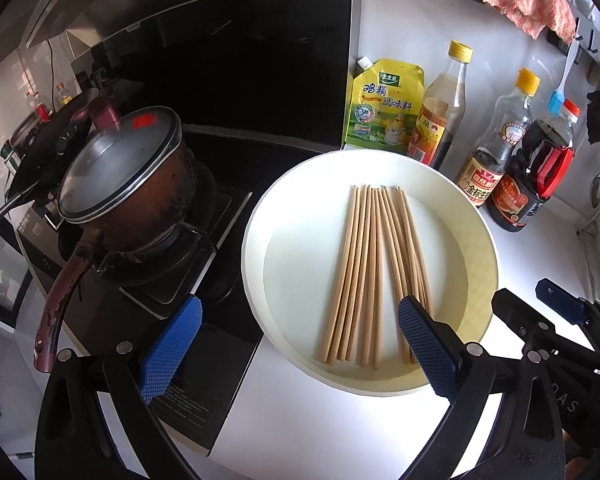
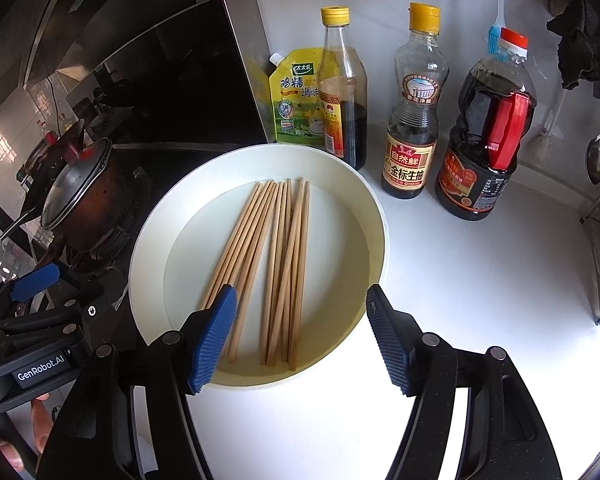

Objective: Organize utensils

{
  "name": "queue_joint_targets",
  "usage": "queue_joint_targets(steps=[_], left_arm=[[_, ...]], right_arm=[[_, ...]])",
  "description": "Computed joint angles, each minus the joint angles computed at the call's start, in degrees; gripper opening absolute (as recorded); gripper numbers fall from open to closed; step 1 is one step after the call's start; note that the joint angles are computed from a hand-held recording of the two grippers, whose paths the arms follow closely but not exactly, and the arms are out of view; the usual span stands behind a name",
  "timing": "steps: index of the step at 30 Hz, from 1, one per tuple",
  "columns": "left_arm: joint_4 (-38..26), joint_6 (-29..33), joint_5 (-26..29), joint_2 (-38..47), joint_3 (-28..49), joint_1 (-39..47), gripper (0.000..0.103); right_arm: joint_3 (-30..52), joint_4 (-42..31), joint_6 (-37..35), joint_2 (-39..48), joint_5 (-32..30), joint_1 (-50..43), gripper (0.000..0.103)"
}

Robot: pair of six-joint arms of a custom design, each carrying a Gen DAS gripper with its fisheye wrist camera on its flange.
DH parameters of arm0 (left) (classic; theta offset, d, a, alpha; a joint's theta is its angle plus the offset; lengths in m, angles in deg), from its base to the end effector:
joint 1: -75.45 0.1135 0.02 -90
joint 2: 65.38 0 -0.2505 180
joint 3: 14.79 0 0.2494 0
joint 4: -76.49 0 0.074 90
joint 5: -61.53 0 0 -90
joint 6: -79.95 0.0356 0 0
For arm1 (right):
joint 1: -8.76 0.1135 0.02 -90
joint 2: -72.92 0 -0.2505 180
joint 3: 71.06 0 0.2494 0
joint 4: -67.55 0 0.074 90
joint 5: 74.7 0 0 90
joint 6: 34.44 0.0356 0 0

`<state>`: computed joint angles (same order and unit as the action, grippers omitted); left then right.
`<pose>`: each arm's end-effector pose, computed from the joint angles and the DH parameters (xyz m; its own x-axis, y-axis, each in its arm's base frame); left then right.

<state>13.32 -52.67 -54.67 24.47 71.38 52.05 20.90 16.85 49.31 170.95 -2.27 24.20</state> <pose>0.2906 -0.1086 0.2506 -0.7544 -0.3356 -0.5642 -0.4264 0.9039 0.0325 0.3462 0.1068 0.2449 -0.7565 -0.3166 -0.5722 -0.4986 0.8455 0.1913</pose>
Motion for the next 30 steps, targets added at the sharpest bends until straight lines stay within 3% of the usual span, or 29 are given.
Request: queue_joint_targets(steps=[30], left_arm=[[-1.6,-0.31,-0.48,0.26,0.34,-0.87,0.097]], right_arm=[[-1.79,0.14,-0.37,-1.09,-0.18,0.28,0.065]])
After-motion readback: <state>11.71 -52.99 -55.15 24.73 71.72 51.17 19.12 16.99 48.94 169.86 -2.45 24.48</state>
